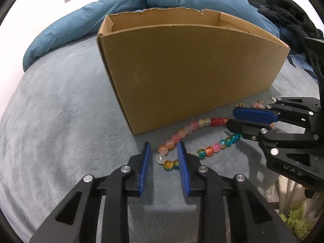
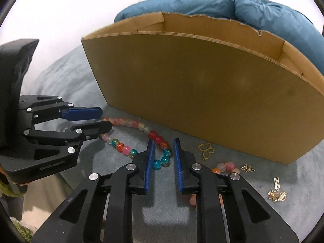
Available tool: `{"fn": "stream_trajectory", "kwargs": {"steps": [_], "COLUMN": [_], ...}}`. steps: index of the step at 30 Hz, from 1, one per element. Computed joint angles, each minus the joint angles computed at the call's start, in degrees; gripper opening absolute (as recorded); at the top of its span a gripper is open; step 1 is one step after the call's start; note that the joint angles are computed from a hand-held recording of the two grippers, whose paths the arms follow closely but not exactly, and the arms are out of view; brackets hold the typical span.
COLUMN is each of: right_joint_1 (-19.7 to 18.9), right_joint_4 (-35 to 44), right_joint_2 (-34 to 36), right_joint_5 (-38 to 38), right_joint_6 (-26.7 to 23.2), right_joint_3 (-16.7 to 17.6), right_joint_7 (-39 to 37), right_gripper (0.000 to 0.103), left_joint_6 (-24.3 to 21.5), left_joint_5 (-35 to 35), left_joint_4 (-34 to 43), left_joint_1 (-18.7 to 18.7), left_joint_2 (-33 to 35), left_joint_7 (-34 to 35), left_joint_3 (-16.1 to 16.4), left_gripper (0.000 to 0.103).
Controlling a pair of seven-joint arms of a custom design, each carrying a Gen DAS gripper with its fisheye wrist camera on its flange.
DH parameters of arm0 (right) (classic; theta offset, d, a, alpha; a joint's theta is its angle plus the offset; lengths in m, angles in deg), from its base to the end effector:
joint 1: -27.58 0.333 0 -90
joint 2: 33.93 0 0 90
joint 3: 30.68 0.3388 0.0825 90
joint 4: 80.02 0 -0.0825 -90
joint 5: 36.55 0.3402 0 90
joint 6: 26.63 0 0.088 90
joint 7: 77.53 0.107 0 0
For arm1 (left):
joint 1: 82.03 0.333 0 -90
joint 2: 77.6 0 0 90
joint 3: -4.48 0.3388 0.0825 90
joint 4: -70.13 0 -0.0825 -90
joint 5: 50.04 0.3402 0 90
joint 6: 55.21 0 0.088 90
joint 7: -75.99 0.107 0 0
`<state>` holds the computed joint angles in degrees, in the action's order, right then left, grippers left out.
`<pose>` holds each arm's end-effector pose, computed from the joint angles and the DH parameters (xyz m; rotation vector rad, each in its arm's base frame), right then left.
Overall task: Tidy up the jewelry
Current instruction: 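Close the right tool on the multicolour bead bracelet and lift it, then carry the bead bracelet into the box and open the right tool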
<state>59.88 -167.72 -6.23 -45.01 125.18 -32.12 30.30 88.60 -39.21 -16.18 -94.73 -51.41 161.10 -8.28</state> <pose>0.6032 0.3696 0.4891 -2.0874 1.4735 -0.4434 0.6435 -0.2720 0.5070 -1.4797 2.3053 -0.6379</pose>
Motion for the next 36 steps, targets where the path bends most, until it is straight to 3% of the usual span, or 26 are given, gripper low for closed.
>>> {"fn": "stream_trajectory", "kwargs": {"steps": [13,27,36], "right_joint_1": [0.63,2.41,4.5], "right_joint_4": [8.05,4.86,-3.22], "right_joint_2": [4.8,1.92,-4.75], "right_joint_5": [-0.21,-4.1,-10.69], "right_joint_6": [-6.2,-2.86,2.23], "right_joint_3": [-0.41,-1.92,-3.33], "right_joint_7": [-1.42,2.14,9.32], "right_gripper": [0.008,0.007,0.007], "left_joint_6": [-1.16,3.49,6.85], "left_joint_5": [1.69,0.88,0.42], "left_joint_4": [3.69,-2.96,-7.44], "left_joint_1": [-1.56,-0.29,-0.1], "left_joint_2": [2.9,-2.85,-8.57], "left_joint_7": [-0.99,-1.62,-2.41], "left_joint_3": [0.56,-0.25,-0.6], "left_gripper": [0.01,0.009,0.009]}}
